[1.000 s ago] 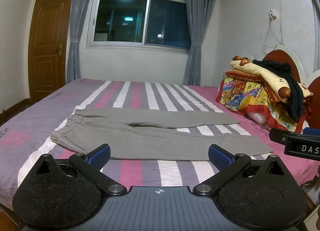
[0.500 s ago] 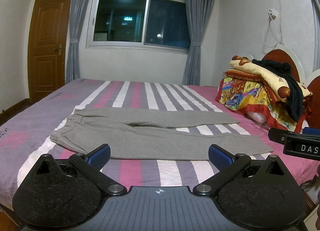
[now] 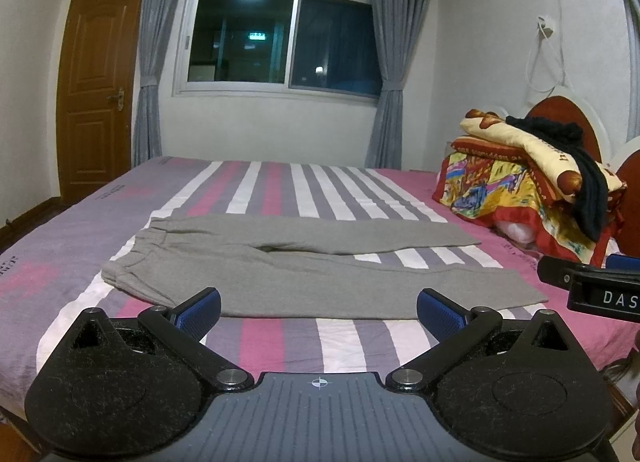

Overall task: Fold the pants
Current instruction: 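Lower both grippers onto the grey sweatpants and grasp the waistband and leg ends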

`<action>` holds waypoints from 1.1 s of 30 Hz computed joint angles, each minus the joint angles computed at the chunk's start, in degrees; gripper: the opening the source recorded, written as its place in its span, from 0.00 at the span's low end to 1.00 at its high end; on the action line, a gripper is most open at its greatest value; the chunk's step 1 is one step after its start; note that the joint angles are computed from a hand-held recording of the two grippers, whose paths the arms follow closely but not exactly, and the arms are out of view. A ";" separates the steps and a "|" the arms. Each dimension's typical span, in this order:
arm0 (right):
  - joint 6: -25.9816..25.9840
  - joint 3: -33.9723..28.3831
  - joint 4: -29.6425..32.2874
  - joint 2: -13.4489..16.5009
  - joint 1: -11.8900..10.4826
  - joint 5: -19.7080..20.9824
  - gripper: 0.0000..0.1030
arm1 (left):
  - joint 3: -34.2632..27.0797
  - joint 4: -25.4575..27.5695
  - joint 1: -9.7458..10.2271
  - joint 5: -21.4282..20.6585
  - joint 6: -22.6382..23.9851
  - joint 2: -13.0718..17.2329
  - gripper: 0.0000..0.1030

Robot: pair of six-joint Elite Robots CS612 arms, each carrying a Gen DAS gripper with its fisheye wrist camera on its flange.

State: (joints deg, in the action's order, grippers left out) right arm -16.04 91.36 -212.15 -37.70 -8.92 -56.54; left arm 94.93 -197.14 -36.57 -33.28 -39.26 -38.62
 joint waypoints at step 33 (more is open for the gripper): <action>-10.43 -50.00 41.78 20.66 7.47 14.41 0.96 | -13.82 12.28 25.72 -18.49 4.14 5.99 0.99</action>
State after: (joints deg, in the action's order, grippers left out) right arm -26.47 41.36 -170.37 -17.04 -1.45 -42.13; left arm 81.11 -184.87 -10.85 -51.76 -35.12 -32.64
